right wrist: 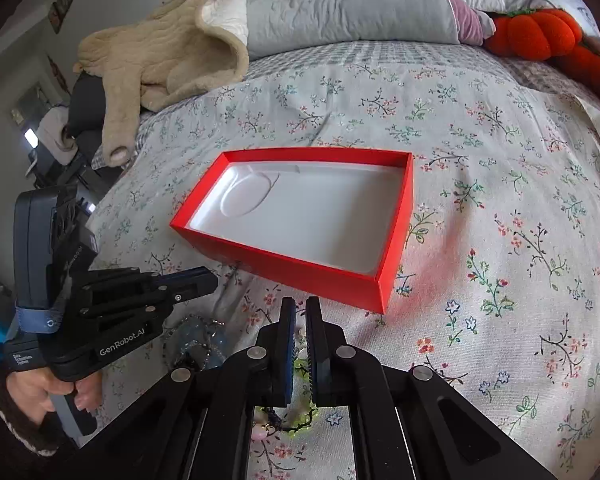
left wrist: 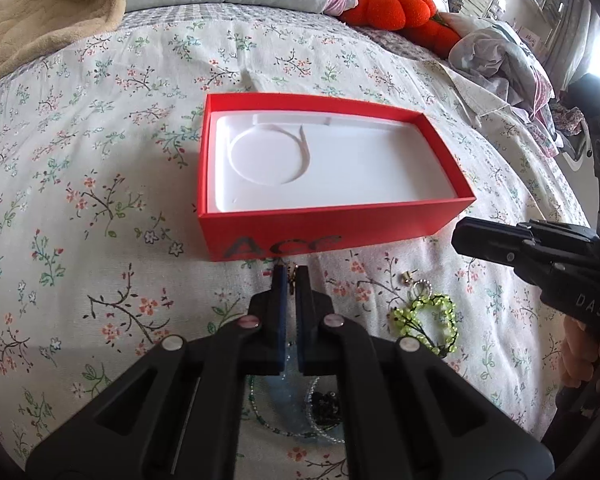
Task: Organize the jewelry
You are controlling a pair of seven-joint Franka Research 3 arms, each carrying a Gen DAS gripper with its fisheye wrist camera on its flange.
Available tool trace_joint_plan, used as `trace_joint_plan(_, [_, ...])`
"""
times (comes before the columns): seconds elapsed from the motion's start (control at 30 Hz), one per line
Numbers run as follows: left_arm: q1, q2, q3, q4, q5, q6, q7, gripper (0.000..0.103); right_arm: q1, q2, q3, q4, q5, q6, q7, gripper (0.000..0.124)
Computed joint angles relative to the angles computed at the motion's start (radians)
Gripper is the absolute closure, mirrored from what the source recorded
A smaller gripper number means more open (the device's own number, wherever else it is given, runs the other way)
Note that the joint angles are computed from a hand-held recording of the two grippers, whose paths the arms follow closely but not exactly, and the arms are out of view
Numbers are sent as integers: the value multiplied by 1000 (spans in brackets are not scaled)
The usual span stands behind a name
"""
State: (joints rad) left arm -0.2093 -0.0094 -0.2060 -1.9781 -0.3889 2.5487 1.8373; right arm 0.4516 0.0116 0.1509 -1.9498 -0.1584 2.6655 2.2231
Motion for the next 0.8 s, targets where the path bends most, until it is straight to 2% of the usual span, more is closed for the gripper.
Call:
trace_joint_plan(0.17, [-4, -18, 2, -8, 3, 9, -13, 98, 3, -9, 6, 3, -73, -24, 69, 117])
trace_joint_plan(0.2, [-5, -15, 2, -5, 17, 7, -31, 98, 4, -1, 7, 13, -68, -49, 66, 113])
trace_joint_plan(0.33, [-5, -20, 4, -16, 33, -10, -59, 98, 19, 41, 7, 56, -60, -149, 20, 111])
trace_joint_plan(0.53, [-11, -31, 6, -28, 40, -15, -51, 98, 45, 92, -4, 101, -45, -193, -30, 109])
trace_joint_plan(0.6, [-12, -30, 8, -27, 37, -18, -49, 98, 53, 103, -11, 112, -53, -200, -26, 101])
trace_joint_plan(0.7, [-11, -27, 8, -24, 40, -24, -53, 98, 59, 109, -18, 110, -51, -183, -16, 76])
trace_joint_plan(0.8, [-10, -23, 8, -21, 48, -29, -61, 98, 62, 117, -26, 115, -60, -186, 2, 77])
